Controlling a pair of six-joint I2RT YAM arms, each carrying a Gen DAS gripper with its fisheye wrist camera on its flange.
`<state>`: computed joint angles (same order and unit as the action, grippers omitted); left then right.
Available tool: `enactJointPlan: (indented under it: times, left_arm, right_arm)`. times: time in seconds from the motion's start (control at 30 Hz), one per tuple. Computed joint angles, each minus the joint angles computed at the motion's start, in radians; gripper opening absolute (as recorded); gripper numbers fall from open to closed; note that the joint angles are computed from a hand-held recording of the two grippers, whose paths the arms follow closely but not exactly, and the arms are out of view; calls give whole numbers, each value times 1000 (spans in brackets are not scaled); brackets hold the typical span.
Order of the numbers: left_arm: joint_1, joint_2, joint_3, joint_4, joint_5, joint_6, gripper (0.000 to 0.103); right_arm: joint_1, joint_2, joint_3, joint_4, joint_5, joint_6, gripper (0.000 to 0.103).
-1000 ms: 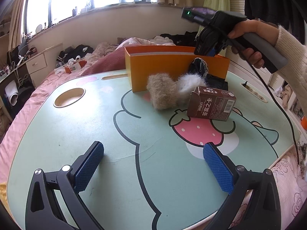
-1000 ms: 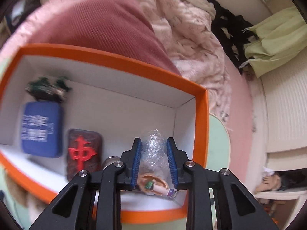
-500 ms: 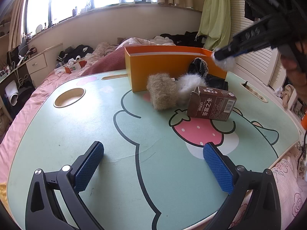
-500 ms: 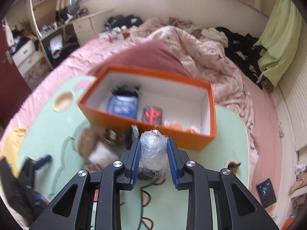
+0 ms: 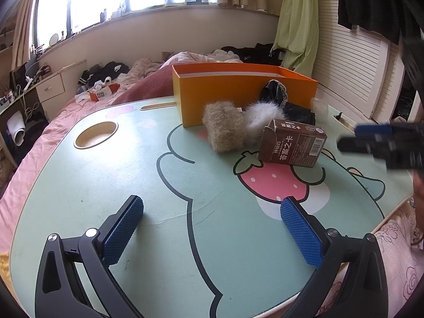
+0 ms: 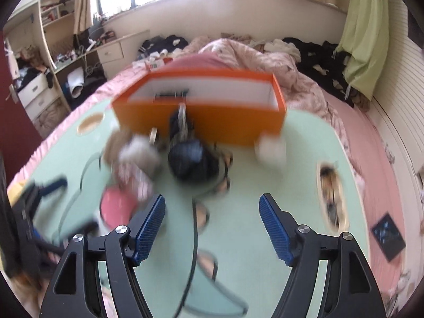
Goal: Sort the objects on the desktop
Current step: 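Grasp the clear plastic bag in the box with the right gripper, place it on table, then grasp the green toy car in the box with the left gripper, lower it to table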
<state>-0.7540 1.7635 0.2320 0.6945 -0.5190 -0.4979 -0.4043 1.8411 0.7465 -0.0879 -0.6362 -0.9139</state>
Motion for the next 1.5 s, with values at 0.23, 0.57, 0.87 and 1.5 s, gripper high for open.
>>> enactJointPlan:
  times: [0.23,0.57,0.87,1.5]
  left_arm:
    - [0,-6,3,-14,-4,-3,103]
    - [1,-38,1,-69,-32,-43,103]
    - [116,-481,62,-315,-43,173,93]
    - [396,597,1621,-1447,257,628,32]
  right_arm:
    - [2,74,-122,253,8,56,103]
    - [-17,98,-124,267,-9,36,103]
    - [-18,98,-124,267,-9,35,103]
    - [-5,84,-130,267,-5,50,103]
